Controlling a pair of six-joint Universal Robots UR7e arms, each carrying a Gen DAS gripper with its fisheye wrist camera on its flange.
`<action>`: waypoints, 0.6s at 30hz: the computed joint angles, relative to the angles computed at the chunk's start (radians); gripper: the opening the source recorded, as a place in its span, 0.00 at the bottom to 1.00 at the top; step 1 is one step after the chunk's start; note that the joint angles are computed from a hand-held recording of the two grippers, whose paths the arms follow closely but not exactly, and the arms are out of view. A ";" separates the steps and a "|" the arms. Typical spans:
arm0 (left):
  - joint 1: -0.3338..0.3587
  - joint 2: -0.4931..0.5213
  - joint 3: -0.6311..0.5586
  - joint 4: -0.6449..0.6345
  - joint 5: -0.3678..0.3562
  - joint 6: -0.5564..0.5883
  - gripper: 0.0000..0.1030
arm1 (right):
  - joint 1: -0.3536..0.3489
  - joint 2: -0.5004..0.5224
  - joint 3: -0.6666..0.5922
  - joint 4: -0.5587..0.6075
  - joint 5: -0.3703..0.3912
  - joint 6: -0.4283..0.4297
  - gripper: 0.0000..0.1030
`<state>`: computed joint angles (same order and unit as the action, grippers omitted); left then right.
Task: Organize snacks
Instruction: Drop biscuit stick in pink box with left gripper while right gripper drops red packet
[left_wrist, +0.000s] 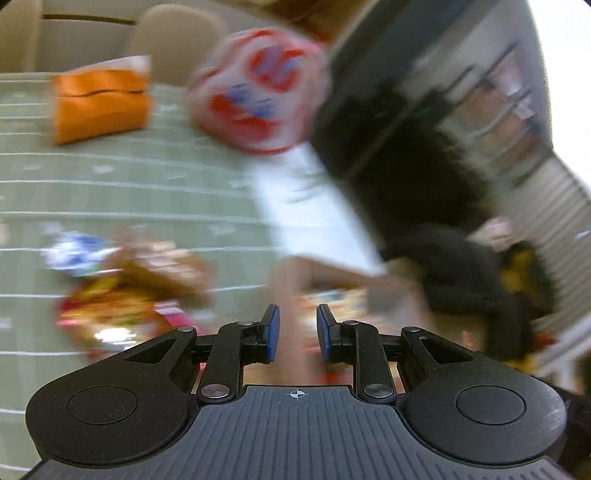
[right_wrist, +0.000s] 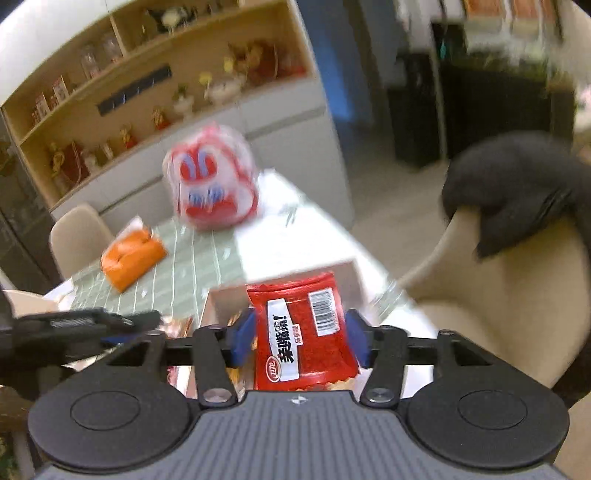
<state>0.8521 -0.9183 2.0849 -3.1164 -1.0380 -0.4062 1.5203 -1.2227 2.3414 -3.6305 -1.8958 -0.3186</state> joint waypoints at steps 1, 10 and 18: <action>0.005 -0.007 0.005 0.024 0.028 -0.003 0.24 | -0.006 0.024 -0.017 0.022 -0.009 0.023 0.55; 0.062 -0.038 0.000 0.180 -0.028 -0.023 0.24 | 0.064 0.240 -0.016 -0.153 -0.125 -0.151 0.58; 0.040 0.035 -0.018 0.188 -0.044 0.021 0.26 | 0.053 0.257 -0.002 -0.216 -0.109 -0.143 0.69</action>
